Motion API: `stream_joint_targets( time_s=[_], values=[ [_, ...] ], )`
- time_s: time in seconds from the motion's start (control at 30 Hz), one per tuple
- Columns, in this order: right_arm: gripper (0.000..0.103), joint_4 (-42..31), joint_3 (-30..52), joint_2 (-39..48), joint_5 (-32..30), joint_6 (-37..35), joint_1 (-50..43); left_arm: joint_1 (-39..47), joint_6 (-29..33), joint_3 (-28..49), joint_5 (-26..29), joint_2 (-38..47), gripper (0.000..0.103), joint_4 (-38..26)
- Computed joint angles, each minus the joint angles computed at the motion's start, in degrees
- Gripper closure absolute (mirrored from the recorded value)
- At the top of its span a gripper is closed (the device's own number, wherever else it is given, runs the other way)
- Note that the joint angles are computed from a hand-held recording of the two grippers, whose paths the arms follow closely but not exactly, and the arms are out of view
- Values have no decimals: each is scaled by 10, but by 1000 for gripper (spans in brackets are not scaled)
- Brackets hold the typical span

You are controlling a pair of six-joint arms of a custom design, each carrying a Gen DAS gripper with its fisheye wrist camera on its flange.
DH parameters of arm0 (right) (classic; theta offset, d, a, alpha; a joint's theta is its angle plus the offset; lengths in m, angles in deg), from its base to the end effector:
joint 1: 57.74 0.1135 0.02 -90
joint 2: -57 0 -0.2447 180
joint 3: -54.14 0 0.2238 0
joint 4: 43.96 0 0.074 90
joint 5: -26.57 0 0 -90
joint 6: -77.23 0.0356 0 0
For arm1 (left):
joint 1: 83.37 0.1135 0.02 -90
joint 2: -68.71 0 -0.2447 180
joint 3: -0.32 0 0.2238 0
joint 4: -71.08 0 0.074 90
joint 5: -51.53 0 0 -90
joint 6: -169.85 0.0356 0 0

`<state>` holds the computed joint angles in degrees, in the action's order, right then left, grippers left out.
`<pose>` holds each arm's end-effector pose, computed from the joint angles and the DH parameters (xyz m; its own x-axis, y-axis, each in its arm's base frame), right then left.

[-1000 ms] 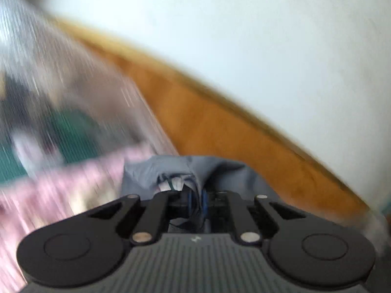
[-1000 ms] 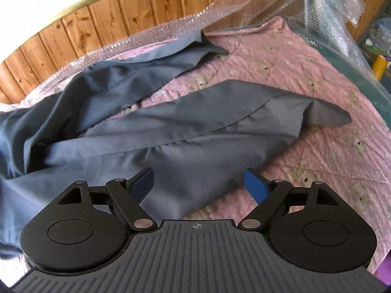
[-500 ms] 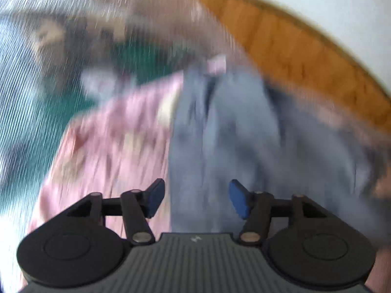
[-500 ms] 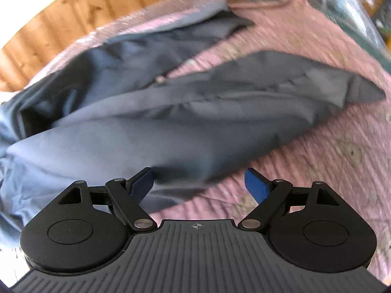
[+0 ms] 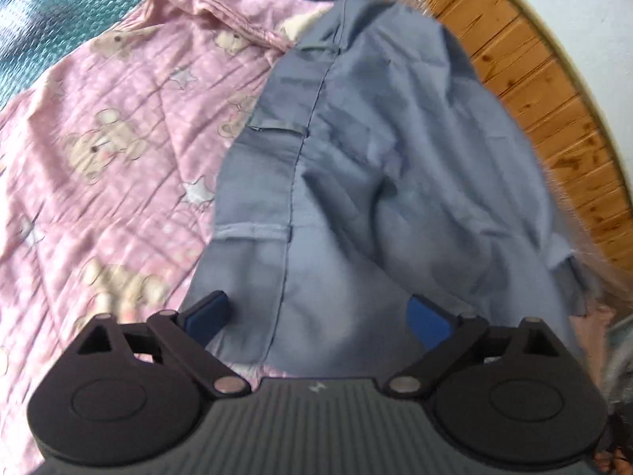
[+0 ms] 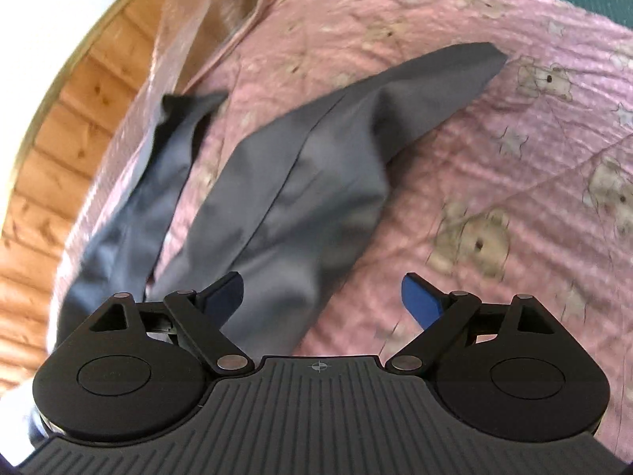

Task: Fold clothes

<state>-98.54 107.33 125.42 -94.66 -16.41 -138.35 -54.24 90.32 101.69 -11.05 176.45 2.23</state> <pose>0.0479 -0.1765 0.1842 -0.2045 0.9040 -0.3753 0.8031 0.3742 0.4637 0.3084 0.1531 0.2196 -0.8904 -0.3116 -0.3318 -0.1705 0.9042 -0.3915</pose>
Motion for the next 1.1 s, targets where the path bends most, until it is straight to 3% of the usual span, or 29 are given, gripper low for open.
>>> stream_joint_targets(
  time_s=[0.07,0.1,0.17,0.2,0.23,0.3,0.37,0.4,0.43,0.47,0.53,0.57,0.63,0.67,0.73,0.83,0.93,1.03,1.1],
  values=[
    [14,83,3,61,17,-3,-7,-39,-17,0,-44,8,50,32],
    [15,126,5,91,28,2,-4,-53,-21,16,-62,16,97,26],
    [38,188,28,164,33,2,-2,-56,-46,30,-69,-3,101,32],
    [89,184,58,203,3,-15,-10,-58,-59,38,-72,-12,101,35],
    [102,181,79,217,-28,-37,-14,-54,-68,48,-83,-14,101,28],
    [102,184,89,177,-63,-96,-10,-47,-85,70,-106,-17,101,13],
    [101,140,122,161,-70,-144,-2,-41,-102,94,-128,-18,101,-3],
    [90,101,147,167,-38,-172,10,-45,-92,88,-156,-9,101,-13],
    [59,62,174,177,2,-199,26,-50,-83,81,-184,1,99,-21],
    [49,3,212,199,53,-226,42,-57,-76,60,-202,-3,98,-20],
    [58,-48,253,202,102,-243,44,-64,-70,5,-226,-35,93,-5],
    [57,-40,251,175,97,-244,30,-64,-70,-27,-231,-63,89,8],
    [45,-42,272,145,75,-239,22,-75,-75,-75,-245,-114,64,30],
    [43,-45,292,149,64,-227,37,-80,-77,-97,-253,-138,60,38],
    [34,-47,343,192,52,-205,102,-93,-70,-121,-270,-168,59,42],
    [20,38,383,281,51,-170,231,-122,-77,-128,-287,-202,59,24],
    [17,130,434,392,78,-163,339,-151,-81,-122,-302,-243,57,-12],
    [17,143,544,520,150,-190,416,-163,-81,-116,-319,-286,52,-46],
    [16,138,614,582,156,-196,430,-160,-84,-109,-327,-310,51,-72]
  ],
)
